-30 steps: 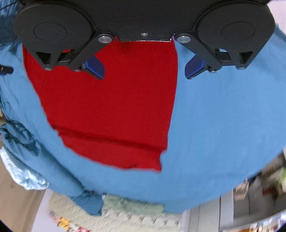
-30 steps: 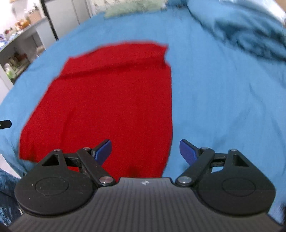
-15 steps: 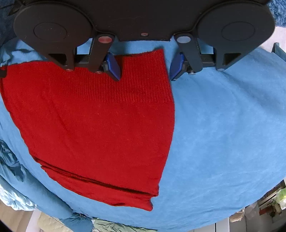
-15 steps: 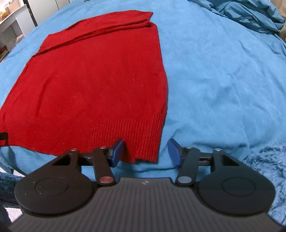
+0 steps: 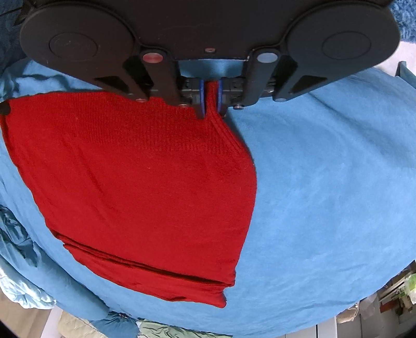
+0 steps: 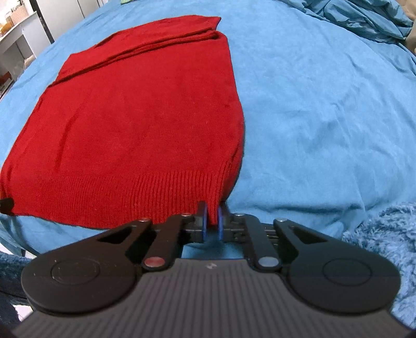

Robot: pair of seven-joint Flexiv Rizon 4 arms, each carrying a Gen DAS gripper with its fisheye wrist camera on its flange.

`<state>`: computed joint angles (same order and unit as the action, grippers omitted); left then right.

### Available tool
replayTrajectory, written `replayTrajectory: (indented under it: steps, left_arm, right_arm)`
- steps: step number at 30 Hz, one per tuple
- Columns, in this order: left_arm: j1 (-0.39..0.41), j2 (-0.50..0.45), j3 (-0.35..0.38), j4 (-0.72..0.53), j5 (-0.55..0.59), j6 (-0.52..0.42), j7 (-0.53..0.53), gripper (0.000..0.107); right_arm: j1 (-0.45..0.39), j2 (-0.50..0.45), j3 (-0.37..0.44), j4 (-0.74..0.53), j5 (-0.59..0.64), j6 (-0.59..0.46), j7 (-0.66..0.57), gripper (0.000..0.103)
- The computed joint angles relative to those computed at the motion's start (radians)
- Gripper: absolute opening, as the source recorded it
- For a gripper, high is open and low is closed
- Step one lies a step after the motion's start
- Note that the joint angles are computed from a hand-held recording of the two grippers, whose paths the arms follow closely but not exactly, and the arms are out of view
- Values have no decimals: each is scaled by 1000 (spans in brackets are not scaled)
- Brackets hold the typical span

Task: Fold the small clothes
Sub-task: 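Grasp the sweater hem with both grippers, then lift the hem with both grippers and carry it toward the collar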

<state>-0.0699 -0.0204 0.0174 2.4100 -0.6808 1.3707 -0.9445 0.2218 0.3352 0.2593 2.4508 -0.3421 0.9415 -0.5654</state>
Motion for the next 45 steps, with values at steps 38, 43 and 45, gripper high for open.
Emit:
replayTrajectory:
  steps: [38, 43, 45]
  left_arm:
    - [-88, -1079, 274, -1633, 101, -255, -599, 6]
    - [-57, -1177, 296, -1823, 197, -335, -671, 24]
    - [-66, -1150, 302, -1783, 238, -313, -690, 65]
  right_arm:
    - [-153, -1063, -252, -1138, 178, 470, -242, 20]
    - [-125, -1131, -300, -1197, 119, 450, -293, 26]
    - [-88, -1125, -359, -1160, 83, 499, -290, 80]
